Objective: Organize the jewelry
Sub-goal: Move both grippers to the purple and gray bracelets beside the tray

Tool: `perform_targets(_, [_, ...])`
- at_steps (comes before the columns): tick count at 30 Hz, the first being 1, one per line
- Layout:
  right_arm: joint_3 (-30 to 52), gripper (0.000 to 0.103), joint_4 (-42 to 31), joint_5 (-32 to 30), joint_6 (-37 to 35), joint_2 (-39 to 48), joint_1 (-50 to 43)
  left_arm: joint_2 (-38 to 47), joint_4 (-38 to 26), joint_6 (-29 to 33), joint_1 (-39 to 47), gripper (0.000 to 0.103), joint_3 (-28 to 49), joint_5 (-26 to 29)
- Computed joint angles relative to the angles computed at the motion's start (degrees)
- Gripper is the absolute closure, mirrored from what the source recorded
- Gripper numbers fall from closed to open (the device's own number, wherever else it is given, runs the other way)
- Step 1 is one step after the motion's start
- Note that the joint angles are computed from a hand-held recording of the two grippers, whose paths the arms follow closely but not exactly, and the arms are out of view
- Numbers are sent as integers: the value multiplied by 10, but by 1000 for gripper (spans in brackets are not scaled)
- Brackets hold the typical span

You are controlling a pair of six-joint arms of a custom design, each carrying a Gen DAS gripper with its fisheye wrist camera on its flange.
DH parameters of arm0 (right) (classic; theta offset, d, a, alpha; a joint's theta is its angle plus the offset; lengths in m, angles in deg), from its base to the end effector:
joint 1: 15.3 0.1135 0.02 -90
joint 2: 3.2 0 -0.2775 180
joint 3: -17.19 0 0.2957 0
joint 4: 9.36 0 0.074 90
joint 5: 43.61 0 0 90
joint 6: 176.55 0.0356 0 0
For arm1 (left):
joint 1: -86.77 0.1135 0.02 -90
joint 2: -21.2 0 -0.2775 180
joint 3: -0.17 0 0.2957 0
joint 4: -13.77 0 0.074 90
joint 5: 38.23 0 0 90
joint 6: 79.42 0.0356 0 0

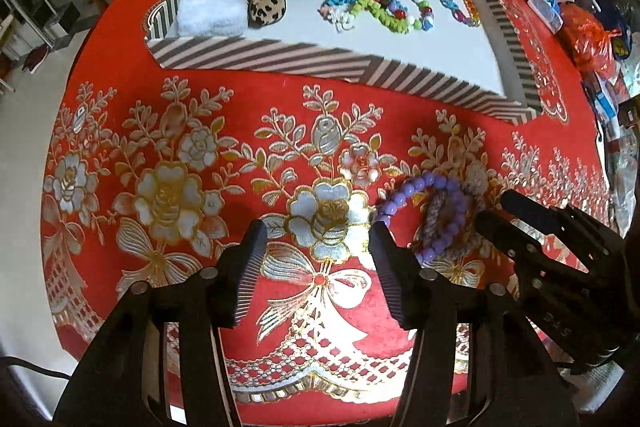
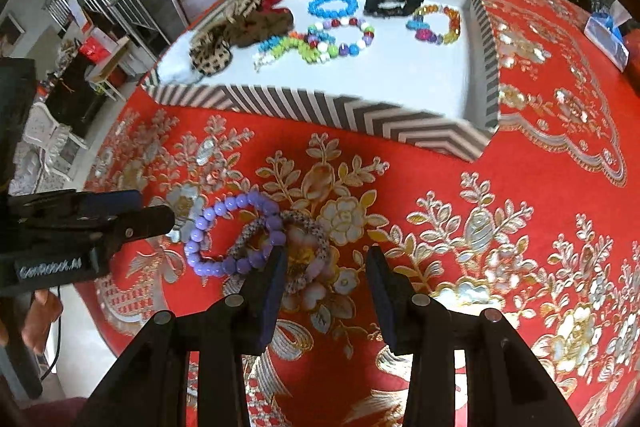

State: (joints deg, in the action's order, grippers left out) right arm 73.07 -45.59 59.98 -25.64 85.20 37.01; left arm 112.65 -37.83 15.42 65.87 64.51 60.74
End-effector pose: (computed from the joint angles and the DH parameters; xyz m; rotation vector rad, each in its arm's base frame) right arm 0.1906 0.2330 0.1307 0.2657 2.7190 0.2487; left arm 0.2891 -0.1163 0.1491 0.6809 2.8771 -0.2704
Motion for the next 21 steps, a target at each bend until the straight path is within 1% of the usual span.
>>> perform_targets(3, [15,64,-11,14,6,17,10,2,10,-8,-3,48,-5,-9])
perform_targets(7, [46,64,-65,36,-1,42,25,5,22,-14,-13,48,-6,-10])
perform_targets(11, [43,64,-98,45,10,37,28,6,36,-18,-31,48,-10,-19])
perform_targets(17, [9,64,-88,39,27,4,21,11,40,-18,-47,48,-11,-24])
perform_targets(21, [14,64,-93,43,29,7,25,14,43,-17,-60,48,-11,-31])
